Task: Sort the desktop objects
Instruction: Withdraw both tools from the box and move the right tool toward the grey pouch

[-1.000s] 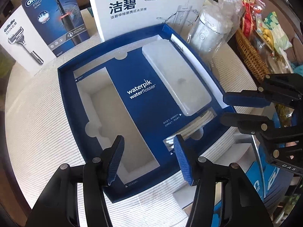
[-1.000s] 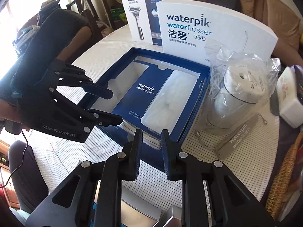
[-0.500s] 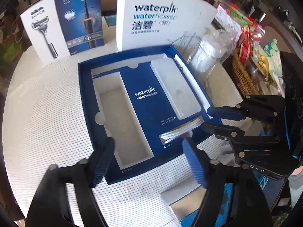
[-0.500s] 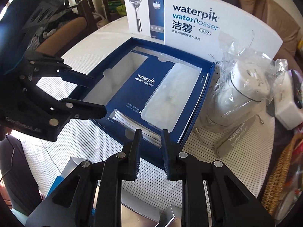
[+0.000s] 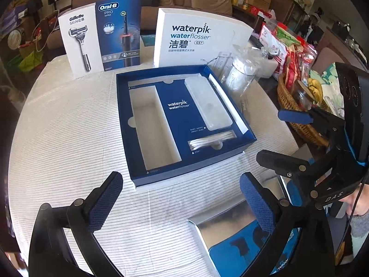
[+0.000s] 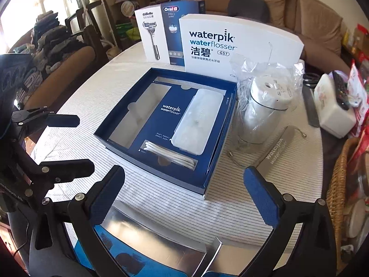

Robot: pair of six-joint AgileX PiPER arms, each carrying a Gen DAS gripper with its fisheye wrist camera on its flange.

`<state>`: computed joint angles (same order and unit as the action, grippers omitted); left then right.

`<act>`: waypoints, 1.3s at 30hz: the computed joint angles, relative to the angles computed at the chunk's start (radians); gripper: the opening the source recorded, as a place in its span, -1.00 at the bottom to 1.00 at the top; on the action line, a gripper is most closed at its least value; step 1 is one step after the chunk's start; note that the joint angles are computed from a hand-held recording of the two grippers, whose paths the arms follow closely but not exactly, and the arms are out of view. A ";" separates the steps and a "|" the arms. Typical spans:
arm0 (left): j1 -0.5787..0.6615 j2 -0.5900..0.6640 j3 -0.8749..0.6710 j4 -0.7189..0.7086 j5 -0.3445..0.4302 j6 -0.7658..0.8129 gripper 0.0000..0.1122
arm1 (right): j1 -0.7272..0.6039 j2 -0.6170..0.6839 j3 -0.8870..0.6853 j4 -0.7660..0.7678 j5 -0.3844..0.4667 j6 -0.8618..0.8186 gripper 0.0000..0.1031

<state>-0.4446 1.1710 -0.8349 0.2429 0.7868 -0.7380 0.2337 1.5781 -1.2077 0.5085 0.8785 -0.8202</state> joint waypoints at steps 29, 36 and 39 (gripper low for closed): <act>-0.177 0.114 -0.102 0.062 -0.090 -0.135 0.84 | -0.451 0.146 -0.164 0.127 0.237 -0.211 1.00; -0.142 0.197 -0.137 0.040 -0.151 -0.109 0.84 | -0.408 0.329 -0.308 0.154 0.249 -0.063 1.00; -0.105 0.201 -0.128 -0.001 -0.179 -0.069 0.84 | -0.371 0.417 -0.385 0.157 0.250 0.013 0.99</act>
<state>-0.5496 1.3723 -0.9626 0.2418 0.6076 -0.8075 -0.1372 1.9951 -1.5926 0.6654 1.1287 -0.8067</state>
